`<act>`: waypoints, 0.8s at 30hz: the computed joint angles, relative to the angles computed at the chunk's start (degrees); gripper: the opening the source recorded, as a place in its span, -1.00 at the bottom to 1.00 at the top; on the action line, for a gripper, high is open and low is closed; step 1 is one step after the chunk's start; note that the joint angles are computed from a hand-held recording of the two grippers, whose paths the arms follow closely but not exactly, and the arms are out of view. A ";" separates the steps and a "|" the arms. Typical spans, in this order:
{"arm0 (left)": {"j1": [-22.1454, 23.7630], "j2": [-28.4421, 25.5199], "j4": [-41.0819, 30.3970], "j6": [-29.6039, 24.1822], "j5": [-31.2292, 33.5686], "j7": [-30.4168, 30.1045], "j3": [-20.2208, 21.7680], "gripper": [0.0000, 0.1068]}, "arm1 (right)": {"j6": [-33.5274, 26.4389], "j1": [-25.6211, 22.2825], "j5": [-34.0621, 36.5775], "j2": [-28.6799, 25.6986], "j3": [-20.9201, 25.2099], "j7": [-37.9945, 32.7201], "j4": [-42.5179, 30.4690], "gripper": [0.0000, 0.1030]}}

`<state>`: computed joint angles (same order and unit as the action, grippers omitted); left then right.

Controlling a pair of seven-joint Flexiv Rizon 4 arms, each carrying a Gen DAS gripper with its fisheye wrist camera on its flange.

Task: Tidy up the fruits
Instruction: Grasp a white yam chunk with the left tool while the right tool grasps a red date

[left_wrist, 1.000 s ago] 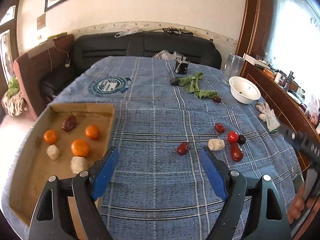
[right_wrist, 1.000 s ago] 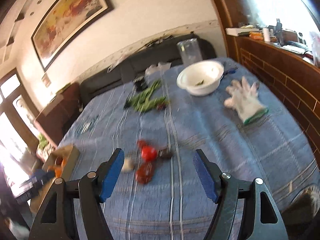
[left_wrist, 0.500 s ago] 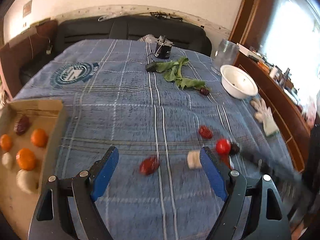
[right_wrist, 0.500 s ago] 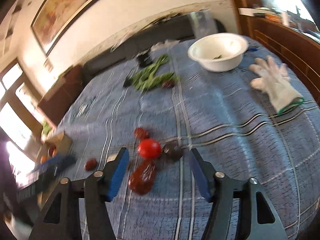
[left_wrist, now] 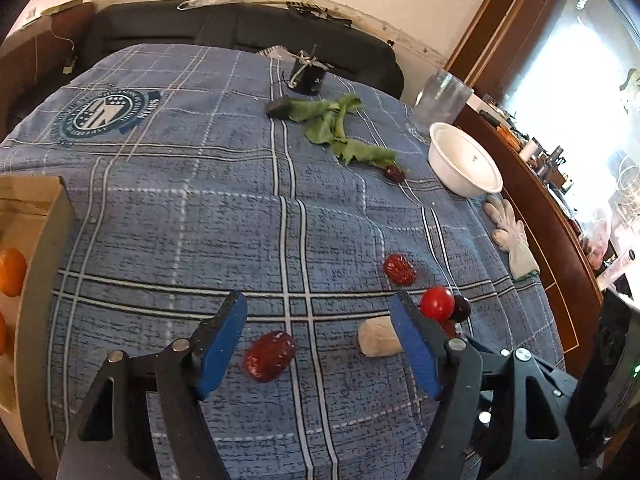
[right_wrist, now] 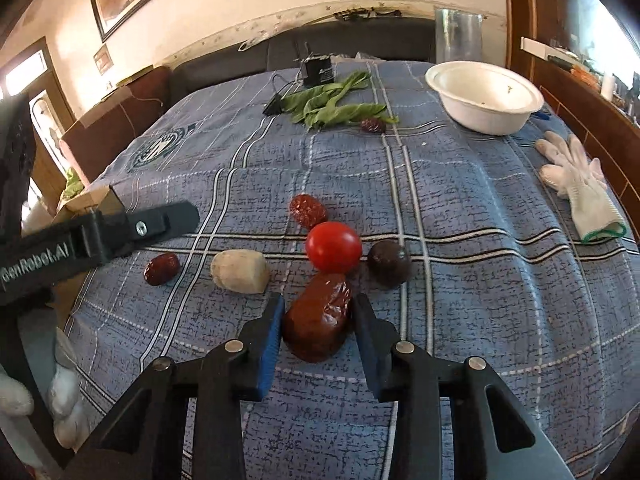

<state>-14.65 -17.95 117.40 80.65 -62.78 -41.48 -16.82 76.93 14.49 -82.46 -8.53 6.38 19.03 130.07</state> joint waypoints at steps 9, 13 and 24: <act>-1.40 -0.87 -0.80 -1.22 -4.81 8.80 -2.03 0.18 | -10.56 3.16 19.08 3.11 2.94 -15.35 2.40 -0.28; -2.40 -1.96 -1.46 -4.01 0.19 5.92 0.19 -0.02 | -11.40 3.76 20.46 3.11 2.68 -16.99 2.31 -0.28; -2.27 -1.29 0.42 0.97 1.60 9.48 -2.41 -0.35 | -12.90 4.72 19.39 2.91 2.53 -16.91 1.91 -0.35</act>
<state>-16.92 -19.24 117.81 81.62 -61.18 -32.00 -19.23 64.03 19.21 -63.08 -5.62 8.91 2.11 131.98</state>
